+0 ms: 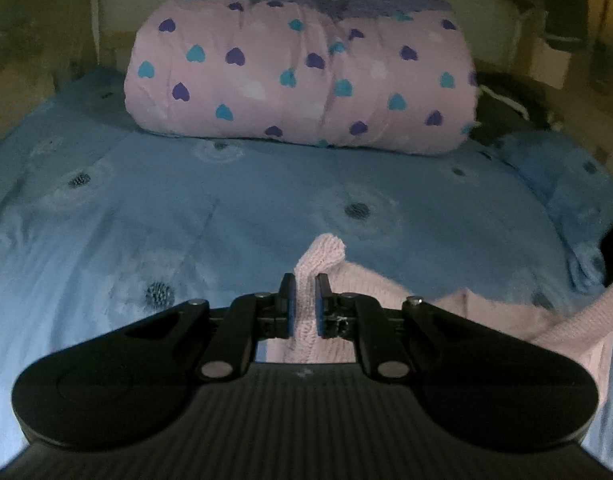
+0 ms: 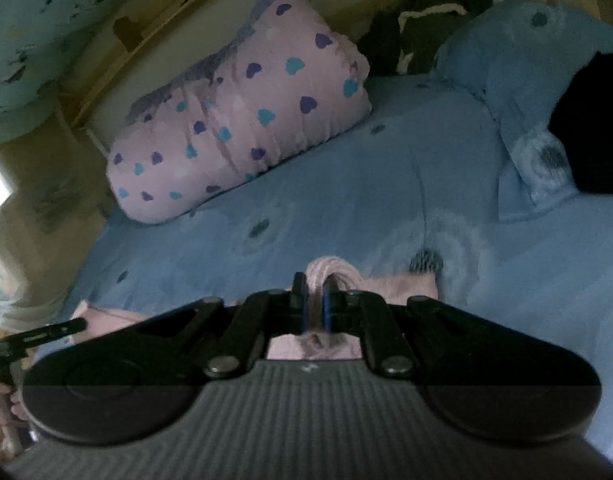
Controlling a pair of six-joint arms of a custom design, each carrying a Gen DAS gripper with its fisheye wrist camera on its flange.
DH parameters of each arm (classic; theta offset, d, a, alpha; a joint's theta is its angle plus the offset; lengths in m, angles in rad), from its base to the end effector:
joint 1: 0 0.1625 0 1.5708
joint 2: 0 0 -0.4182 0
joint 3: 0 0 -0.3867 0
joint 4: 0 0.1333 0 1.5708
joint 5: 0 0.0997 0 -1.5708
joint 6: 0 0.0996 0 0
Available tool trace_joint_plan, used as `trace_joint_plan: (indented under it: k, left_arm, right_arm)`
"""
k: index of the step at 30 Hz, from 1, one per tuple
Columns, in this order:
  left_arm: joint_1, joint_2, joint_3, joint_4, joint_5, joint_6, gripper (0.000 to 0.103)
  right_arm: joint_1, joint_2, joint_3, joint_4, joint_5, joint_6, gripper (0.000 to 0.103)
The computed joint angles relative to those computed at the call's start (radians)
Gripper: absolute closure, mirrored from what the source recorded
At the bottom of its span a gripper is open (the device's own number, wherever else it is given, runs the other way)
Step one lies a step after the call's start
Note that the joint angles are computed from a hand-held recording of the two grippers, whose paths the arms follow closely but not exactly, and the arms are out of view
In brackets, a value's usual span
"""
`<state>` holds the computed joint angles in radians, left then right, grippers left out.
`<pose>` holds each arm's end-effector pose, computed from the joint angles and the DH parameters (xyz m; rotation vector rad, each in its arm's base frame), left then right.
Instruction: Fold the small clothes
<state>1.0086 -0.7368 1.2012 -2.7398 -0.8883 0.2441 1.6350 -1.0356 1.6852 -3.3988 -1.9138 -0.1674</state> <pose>-0.2506 -0.7658 0.2760 0.6526 2.3280 -1.0051 0.1410 -0.6383 0.3446 0.0013 -2.3432 1.5329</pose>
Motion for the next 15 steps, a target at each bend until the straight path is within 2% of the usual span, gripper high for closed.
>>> trace_joint_plan:
  k: [6, 9, 11, 14, 15]
  left_arm:
    - [0.054, 0.166, -0.204, 0.052, 0.045, 0.04, 0.091]
    - [0.072, 0.21, -0.248, 0.094, 0.073, 0.058, 0.091]
    - [0.08, 0.225, -0.259, 0.103, 0.082, 0.07, 0.091]
    - [0.091, 0.232, -0.273, 0.114, 0.072, 0.072, 0.091]
    - [0.093, 0.235, -0.28, 0.118, 0.07, 0.075, 0.091]
  right_arm:
    - [-0.039, 0.132, -0.178, 0.066, -0.07, 0.043, 0.092]
    - [-0.052, 0.181, -0.248, 0.171, -0.161, 0.12, 0.09]
    - [-0.054, 0.2, -0.274, 0.227, -0.222, 0.122, 0.087]
    - [-0.051, 0.209, -0.259, 0.171, -0.251, 0.038, 0.062]
    - [-0.049, 0.21, -0.254, 0.146, -0.253, -0.001, 0.048]
